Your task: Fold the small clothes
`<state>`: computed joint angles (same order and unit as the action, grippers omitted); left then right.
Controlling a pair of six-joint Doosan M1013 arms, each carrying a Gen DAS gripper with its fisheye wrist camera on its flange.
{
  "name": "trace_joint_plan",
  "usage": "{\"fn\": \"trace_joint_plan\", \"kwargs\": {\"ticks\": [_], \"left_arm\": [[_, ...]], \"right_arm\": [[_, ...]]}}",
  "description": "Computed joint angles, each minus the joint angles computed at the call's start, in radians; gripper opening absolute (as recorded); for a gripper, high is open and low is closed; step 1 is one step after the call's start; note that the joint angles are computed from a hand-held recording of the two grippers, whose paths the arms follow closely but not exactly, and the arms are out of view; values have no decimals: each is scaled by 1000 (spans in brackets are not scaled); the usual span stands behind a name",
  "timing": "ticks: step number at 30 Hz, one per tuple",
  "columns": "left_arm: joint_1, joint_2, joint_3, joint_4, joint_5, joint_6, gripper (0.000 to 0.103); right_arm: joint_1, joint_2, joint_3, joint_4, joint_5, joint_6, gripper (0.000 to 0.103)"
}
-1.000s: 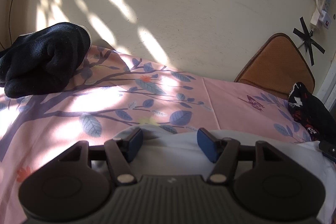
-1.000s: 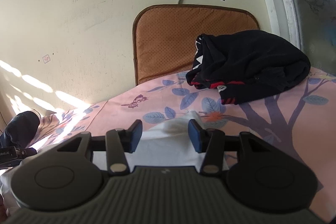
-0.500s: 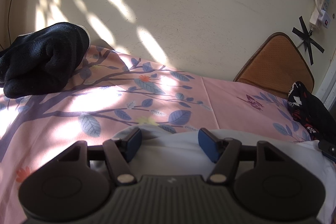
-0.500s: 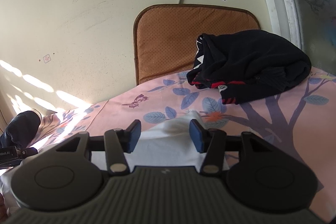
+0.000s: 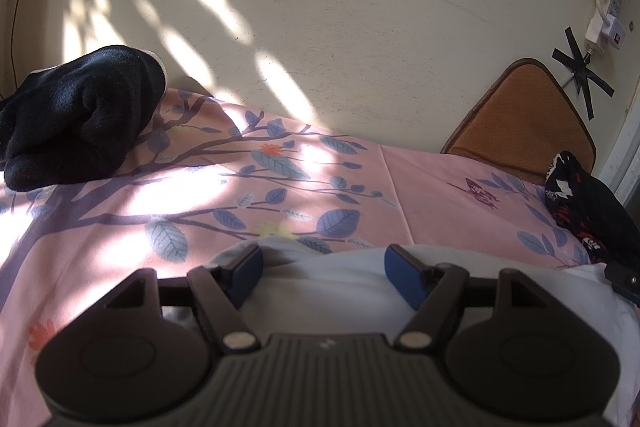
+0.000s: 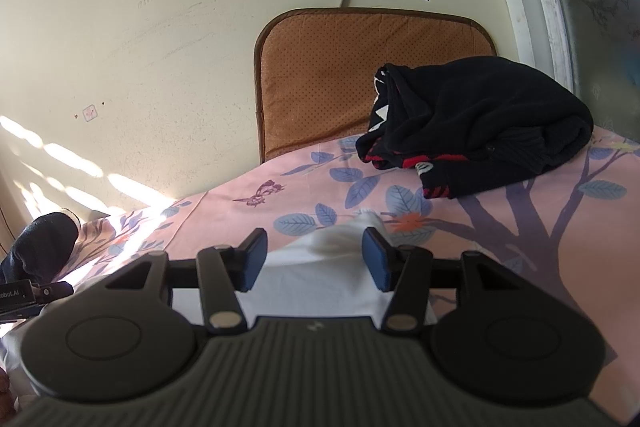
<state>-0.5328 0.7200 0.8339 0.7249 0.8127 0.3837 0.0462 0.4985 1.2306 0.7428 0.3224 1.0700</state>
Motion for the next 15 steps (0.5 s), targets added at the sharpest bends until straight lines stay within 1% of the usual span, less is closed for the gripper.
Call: {"fn": "trace_joint_plan", "kwargs": {"ticks": [3, 5, 9, 11, 15], "left_arm": [[2, -2, 3, -3, -6, 5, 73], [2, -1, 3, -4, -9, 10, 78], [1, 0, 1, -2, -9, 18, 80], [2, -1, 4, -6, -18, 23, 84], [0, -1, 6, 12, -16, 17, 85]], "right_arm": [[0, 0, 0, -1, 0, 1, 56], [0, 0, 0, -1, 0, 3, 56], [1, 0, -1, -4, 1, 6, 57], [1, 0, -2, -6, 1, 7, 58], [1, 0, -2, -5, 0, 7, 59]]}}
